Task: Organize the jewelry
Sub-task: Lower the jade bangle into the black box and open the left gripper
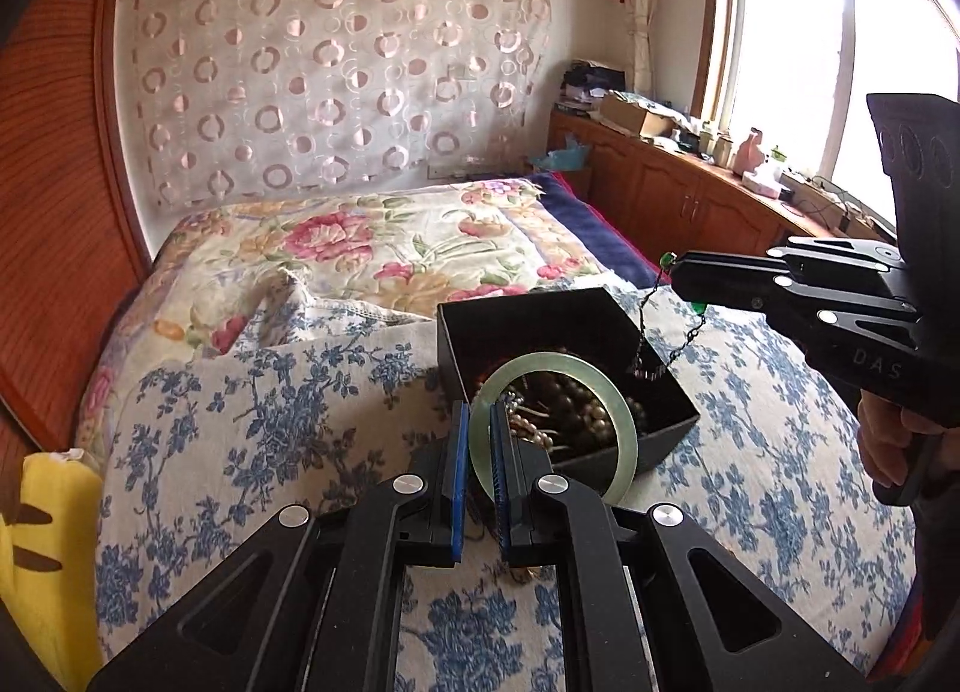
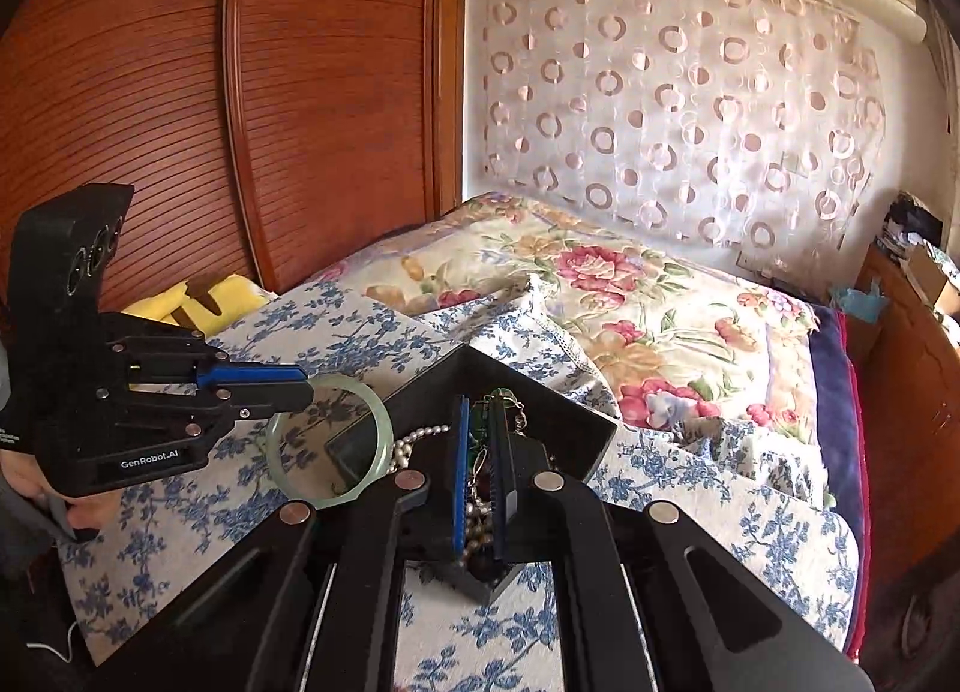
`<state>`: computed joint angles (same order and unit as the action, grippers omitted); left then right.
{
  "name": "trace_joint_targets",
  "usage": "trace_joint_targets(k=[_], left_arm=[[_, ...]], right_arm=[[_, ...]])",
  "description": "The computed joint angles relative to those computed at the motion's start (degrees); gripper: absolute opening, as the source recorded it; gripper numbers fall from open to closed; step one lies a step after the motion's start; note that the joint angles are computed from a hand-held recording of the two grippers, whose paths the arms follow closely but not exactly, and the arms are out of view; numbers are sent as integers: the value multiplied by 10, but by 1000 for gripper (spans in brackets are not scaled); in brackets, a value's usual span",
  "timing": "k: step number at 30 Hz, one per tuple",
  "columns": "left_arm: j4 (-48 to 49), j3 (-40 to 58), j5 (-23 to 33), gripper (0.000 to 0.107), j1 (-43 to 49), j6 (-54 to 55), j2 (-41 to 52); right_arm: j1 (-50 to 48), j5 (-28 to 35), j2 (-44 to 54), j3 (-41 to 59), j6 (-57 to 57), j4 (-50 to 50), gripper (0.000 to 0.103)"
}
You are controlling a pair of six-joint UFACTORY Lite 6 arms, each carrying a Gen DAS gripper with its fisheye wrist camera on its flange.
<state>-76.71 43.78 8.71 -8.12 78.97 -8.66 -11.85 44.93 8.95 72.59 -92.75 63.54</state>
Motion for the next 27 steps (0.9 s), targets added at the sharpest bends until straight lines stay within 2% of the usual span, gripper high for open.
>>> trace_joint_targets(k=[5,8,9,17,24,27], left_arm=[[-28,21,0,6,5,31,29],[-30,23,-1,6,4,33,32],[-32,29,-1,6,4,36,39],[-38,74,-8,6,0,37,89],[8,130,-22,6,-31,-14,144],[58,157,-25,6,-43,-66,171]], right_arm=[[9,-15,28,9,12,-15,9],[12,-25,30,1,8,-15,23],[10,-24,31,1,9,-15,24],[-26,-17,27,-25,-7,-9,24],[-76,-16,11,-81,-42,8,24],[-90,-15,5,-97,-55,12,24]])
